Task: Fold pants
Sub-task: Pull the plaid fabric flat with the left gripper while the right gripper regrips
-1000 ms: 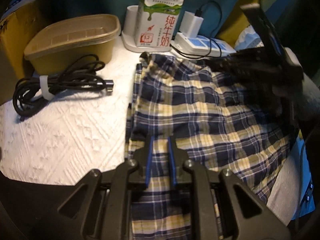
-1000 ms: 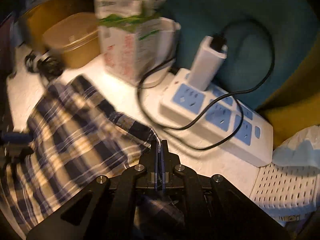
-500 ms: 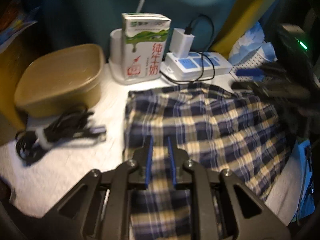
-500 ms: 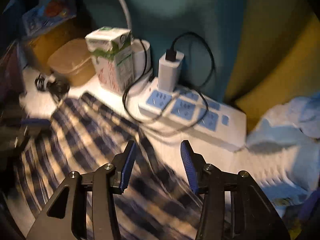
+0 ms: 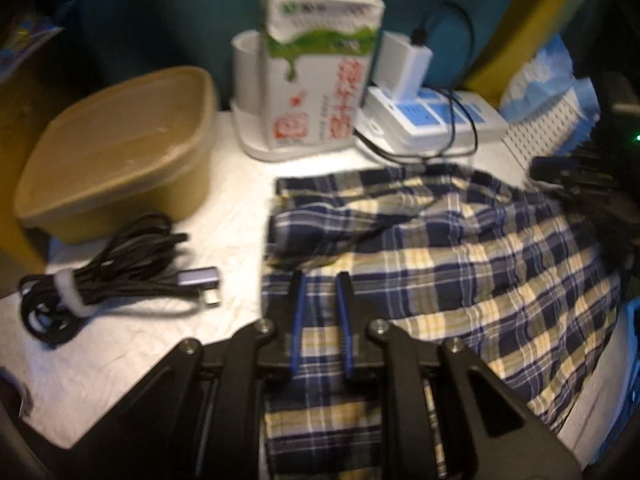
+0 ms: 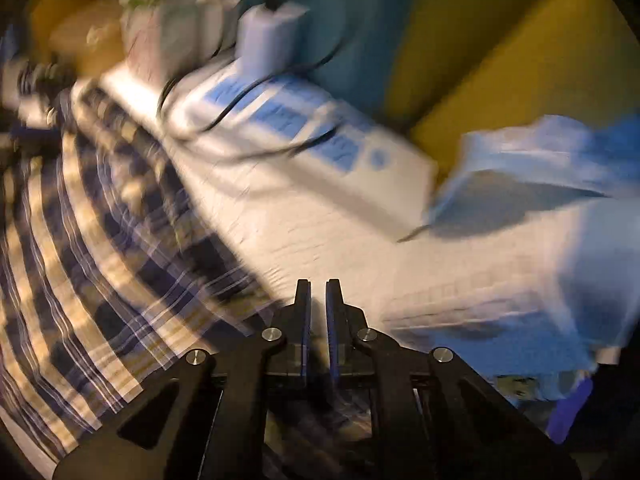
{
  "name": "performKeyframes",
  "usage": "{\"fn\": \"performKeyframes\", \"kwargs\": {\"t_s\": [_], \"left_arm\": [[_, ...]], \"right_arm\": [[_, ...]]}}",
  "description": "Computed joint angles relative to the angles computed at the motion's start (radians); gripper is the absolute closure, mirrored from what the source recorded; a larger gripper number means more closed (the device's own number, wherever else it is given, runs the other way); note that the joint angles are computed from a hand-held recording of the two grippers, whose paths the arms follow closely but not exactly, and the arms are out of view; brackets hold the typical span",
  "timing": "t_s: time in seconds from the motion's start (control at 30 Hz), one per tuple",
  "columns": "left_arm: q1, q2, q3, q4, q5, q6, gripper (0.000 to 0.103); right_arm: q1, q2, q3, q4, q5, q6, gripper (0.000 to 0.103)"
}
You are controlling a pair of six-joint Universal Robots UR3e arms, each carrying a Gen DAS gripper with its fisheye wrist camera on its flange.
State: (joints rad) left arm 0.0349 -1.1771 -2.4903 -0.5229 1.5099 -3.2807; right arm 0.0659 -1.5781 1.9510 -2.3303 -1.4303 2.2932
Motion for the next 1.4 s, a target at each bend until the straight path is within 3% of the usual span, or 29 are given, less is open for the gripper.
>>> {"fn": "performKeyframes", "kwargs": {"t_s": [0.1, 0.17, 0.23, 0.3, 0.43, 0.63, 0.7, 0.8, 0.9, 0.97, 1.0, 1.03, 1.2, 1.4], "left_arm": [[-0.010, 0.157, -0.008, -0.085, -0.002, -0.019, 0.087], [-0.050, 0.209, 0.012, -0.131, 0.015, -0.038, 0.087], [-0.090, 0.250, 0.024, -0.162, 0.021, -0.063, 0.087], [-0.185, 0.215, 0.048, -0.137, 0.054, -0.125, 0.087], [-0.338, 0.104, 0.086, -0.066, 0.115, -0.246, 0.087], [-0.402, 0.034, 0.037, -0.005, 0.123, -0.322, 0.087], [-0.407, 0.003, 0.022, 0.016, 0.116, -0.327, 0.087], [-0.424, -0.034, 0.016, 0.045, 0.115, -0.340, 0.087], [-0.446, -0.052, 0.027, 0.050, 0.122, -0.354, 0.087], [-0.458, -0.057, 0.034, 0.049, 0.127, -0.358, 0.087], [-0.462, -0.061, 0.037, 0.048, 0.128, -0.359, 0.087], [-0.461, -0.061, 0.038, 0.047, 0.126, -0.355, 0.087], [-0.441, -0.088, 0.002, 0.103, 0.105, -0.334, 0.087], [-0.410, -0.064, -0.023, 0.109, 0.073, -0.313, 0.087]], "right_arm": [[-0.114, -0.150, 0.022, 0.138, 0.086, -0.110, 0.094], [-0.195, -0.223, 0.024, 0.231, 0.120, -0.203, 0.085], [-0.236, -0.246, 0.023, 0.271, 0.130, -0.242, 0.065], [-0.287, -0.231, 0.014, 0.297, 0.133, -0.282, 0.060], [-0.334, -0.189, 0.016, 0.315, 0.129, -0.336, 0.059], [-0.407, -0.231, 0.022, 0.482, 0.137, -0.479, 0.059], [-0.411, -0.288, 0.083, 0.461, 0.126, -0.520, 0.059], [-0.396, -0.316, 0.152, 0.357, 0.133, -0.509, 0.059], [-0.394, -0.300, 0.143, 0.348, 0.167, -0.494, 0.060], [-0.351, -0.273, 0.155, 0.301, 0.147, -0.477, 0.065], [-0.316, -0.242, 0.168, 0.238, 0.120, -0.461, 0.092], [-0.280, -0.227, 0.194, 0.162, 0.089, -0.443, 0.097], [-0.235, -0.159, 0.165, 0.036, 0.083, -0.363, 0.101], [-0.224, -0.020, 0.038, 0.029, 0.081, -0.267, 0.101]]}}
